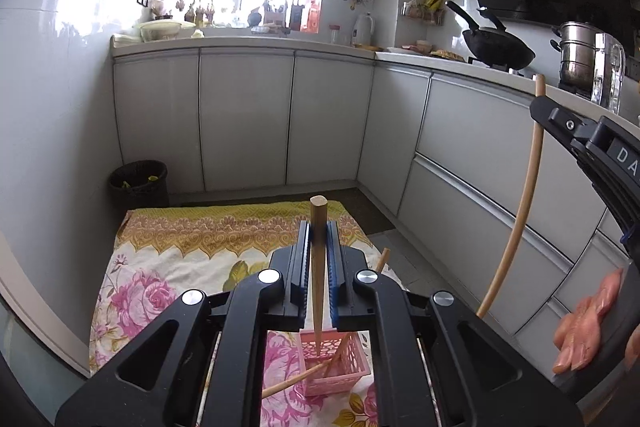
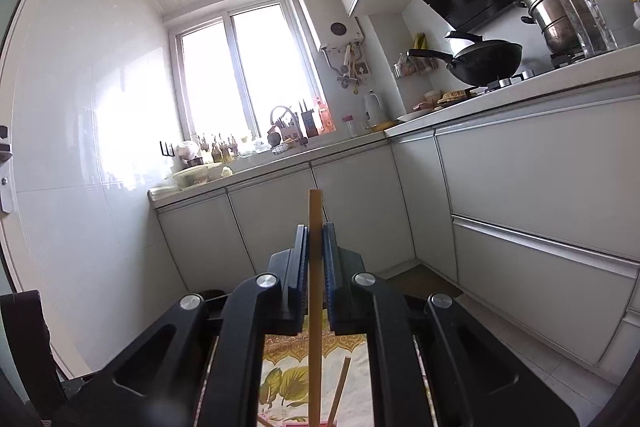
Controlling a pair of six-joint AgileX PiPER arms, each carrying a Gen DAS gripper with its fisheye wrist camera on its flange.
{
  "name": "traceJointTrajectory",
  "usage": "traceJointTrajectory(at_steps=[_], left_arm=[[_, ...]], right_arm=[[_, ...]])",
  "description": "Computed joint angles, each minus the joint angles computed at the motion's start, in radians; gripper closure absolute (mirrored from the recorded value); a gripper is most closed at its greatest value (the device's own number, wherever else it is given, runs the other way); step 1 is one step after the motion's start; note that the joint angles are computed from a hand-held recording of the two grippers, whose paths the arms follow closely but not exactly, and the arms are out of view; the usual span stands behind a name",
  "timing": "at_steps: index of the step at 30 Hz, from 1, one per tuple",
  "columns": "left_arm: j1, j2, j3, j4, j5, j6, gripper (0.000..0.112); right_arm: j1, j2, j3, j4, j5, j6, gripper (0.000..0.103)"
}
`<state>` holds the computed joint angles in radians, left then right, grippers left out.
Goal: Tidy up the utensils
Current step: 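Open the left tool to drop its chopstick in the basket while the right tool releases its own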
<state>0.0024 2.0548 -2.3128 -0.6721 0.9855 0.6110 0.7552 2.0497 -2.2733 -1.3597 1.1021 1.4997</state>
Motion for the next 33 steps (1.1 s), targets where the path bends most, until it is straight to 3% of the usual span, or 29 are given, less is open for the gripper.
traceJointTrajectory(at_steps=[2, 3, 6, 9, 20, 29, 33], left_arm=[[0.0, 0.008, 0.0, 0.027, 0.015, -0.021, 0.1], [0.009, 0.016, -0.012, 0.016, 0.036, -0.024, 0.091], [0.06, 0.024, -0.037, -0.068, 0.09, -0.016, 0.081], [0.109, 0.031, -0.085, -0.137, 0.137, -0.028, 0.077], [0.21, -0.005, -0.089, -0.273, 0.167, 0.033, 0.071], [0.234, -0.014, -0.041, -0.275, 0.17, 0.036, 0.07], [0.26, -0.047, -0.008, -0.316, 0.176, 0.05, 0.065]], right_arm=[[-0.009, 0.024, -0.012, 0.004, -0.007, 0.001, 0.095], [-0.009, 0.028, -0.008, 0.004, -0.01, 0.007, 0.095], [-0.022, 0.059, -0.025, 0.015, -0.02, 0.006, 0.095], [-0.033, 0.099, -0.054, 0.015, -0.028, 0.006, 0.095], [-0.063, 0.343, -0.328, -0.016, -0.031, -0.073, 0.095], [-0.07, 0.201, 0.111, -0.068, -0.066, 0.251, 0.093], [-0.037, 0.084, 0.27, -0.093, -0.033, 0.342, 0.047]])
